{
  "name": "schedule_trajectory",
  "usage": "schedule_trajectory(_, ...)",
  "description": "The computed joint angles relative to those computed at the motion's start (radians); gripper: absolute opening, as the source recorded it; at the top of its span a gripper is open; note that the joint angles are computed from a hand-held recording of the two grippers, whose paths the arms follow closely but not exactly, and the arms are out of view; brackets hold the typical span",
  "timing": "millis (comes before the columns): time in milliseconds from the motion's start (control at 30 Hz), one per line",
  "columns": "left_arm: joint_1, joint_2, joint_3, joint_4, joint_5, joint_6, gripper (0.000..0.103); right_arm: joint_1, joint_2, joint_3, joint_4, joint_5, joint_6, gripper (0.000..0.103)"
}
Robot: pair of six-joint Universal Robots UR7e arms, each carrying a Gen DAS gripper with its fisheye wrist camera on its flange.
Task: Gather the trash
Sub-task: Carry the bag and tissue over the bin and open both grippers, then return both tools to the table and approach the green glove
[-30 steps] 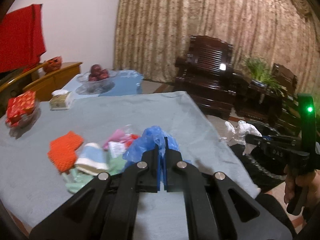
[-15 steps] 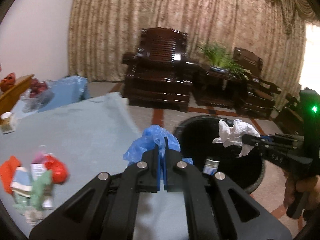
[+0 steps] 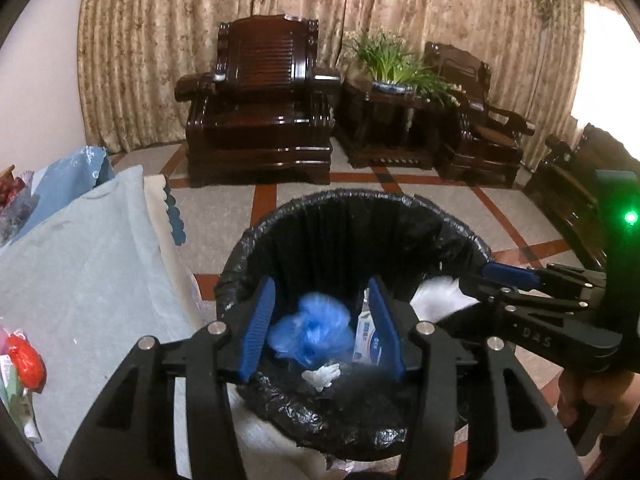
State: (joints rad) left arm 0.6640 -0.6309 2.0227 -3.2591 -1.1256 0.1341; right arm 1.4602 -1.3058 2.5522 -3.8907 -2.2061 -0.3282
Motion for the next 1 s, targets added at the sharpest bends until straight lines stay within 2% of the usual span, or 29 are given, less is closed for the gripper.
schedule_trajectory(133,0.02,-0.032,0.033,0.0,0.012,-0.007,0.05,-0.001,0.004,0.029,-0.027,0.0,0.013,0.036)
schedule_trajectory(233,0.027,-0.072,0.072,0.0,0.062,-0.018,0.065,0.017,0.001,0.032,-0.001,-0.012,0.036,0.041)
schedule_trajectory(300,0.038,-0.118,0.115,-0.011,0.105,-0.029,0.075,0.052,0.012,0.026,0.013,-0.035,0.061,0.046)
schedule_trajectory(400,0.056,-0.199,0.162,0.017,0.176,-0.058,0.082,0.122,0.039,0.01,0.037,-0.066,0.114,0.055)
schedule_trajectory(467,0.067,-0.27,0.207,0.018,0.24,-0.083,0.09,0.175,0.071,-0.011,0.047,-0.086,0.127,0.057)
schedule_trajectory(600,0.098,-0.433,0.284,0.079,0.34,-0.147,0.092,0.287,0.162,-0.07,0.098,-0.105,0.164,0.065)
schedule_trajectory(700,0.12,-0.56,0.344,0.106,0.411,-0.18,0.093,0.36,0.25,-0.133,0.128,-0.11,0.165,0.066)
schedule_trajectory(900,0.186,-0.749,0.426,0.086,0.556,-0.13,0.094,0.459,0.404,-0.275,0.228,-0.061,0.194,0.066)
schedule_trajectory(1000,0.235,-0.817,0.439,0.072,0.576,-0.108,0.094,0.499,0.482,-0.353,0.268,-0.044,0.207,0.066)
